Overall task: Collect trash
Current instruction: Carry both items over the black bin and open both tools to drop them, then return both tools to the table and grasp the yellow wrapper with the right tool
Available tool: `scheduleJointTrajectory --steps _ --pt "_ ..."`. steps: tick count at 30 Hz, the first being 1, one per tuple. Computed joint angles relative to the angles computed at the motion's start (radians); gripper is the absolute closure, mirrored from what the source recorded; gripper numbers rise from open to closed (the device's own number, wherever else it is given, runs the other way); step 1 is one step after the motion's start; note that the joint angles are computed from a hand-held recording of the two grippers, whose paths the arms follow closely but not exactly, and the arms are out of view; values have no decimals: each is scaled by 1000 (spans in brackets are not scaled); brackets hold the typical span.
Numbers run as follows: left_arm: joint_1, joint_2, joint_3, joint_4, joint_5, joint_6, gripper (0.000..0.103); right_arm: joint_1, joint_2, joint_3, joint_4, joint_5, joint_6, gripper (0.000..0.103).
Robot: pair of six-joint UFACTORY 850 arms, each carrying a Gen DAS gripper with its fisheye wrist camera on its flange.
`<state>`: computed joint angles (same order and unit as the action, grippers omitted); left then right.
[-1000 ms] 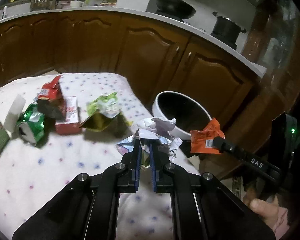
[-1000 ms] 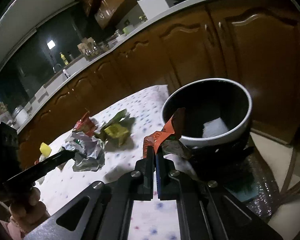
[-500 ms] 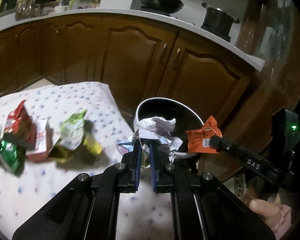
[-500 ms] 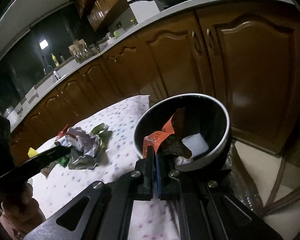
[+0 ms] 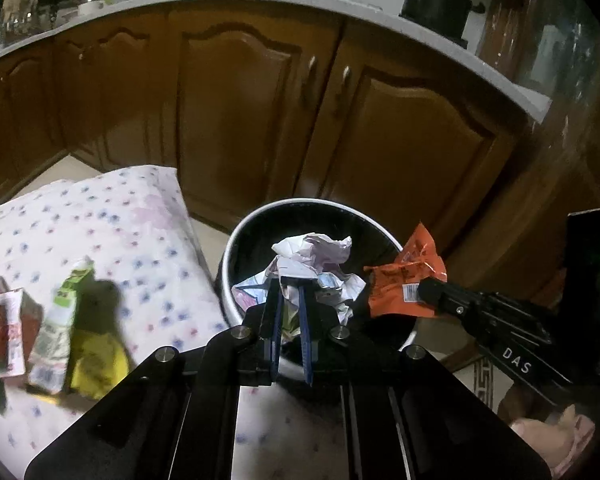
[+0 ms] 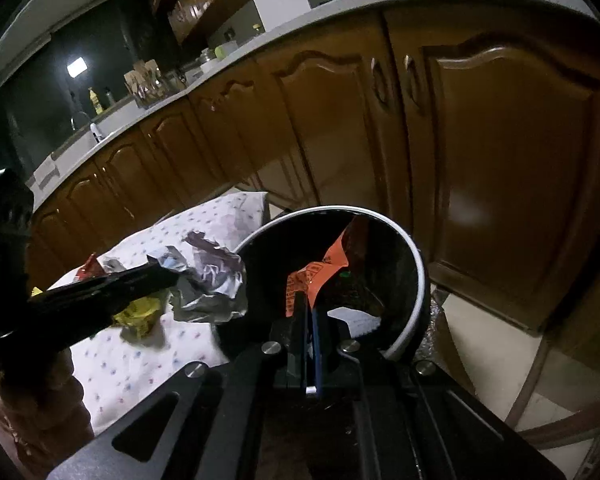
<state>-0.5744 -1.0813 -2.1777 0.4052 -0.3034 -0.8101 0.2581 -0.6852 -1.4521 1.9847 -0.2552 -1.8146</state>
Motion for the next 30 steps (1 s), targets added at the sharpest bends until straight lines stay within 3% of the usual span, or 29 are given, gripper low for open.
scheduleJointTrajectory --steps 9,11,13,14,19,21,23,24,26,30 --pt "0 -153 -243 -146 -149 149 93 -17 -61 -81 -292 9 292 96" --pt "1 -164 -259 -185 -163 177 83 -22 -66 -89 -315 9 325 94" --pt "-1 -165 -258 -177 -171 159 52 -27 -68 -89 -313 3 337 87" --pt "-2 -146 -222 -152 -148 130 52 -30 -69 -88 -305 -5 334 75" --pt "-3 -57 -64 -104 -66 55 52 -37 -48 -51 -181 -22 236 63" --pt "-7 -13 14 -37 -31 -24 52 -37 -32 -22 -92 -37 163 48" --pt "-9 32 93 33 7 -113 52 -36 -15 9 6 -61 81 20" --pt "-11 59 142 86 29 -182 52 -34 -7 24 63 -72 31 15" --pt "-14 102 220 210 62 -333 50 -24 14 64 187 -87 -77 13" --pt "-19 186 374 531 102 -691 49 -5 38 107 234 -114 -97 13"
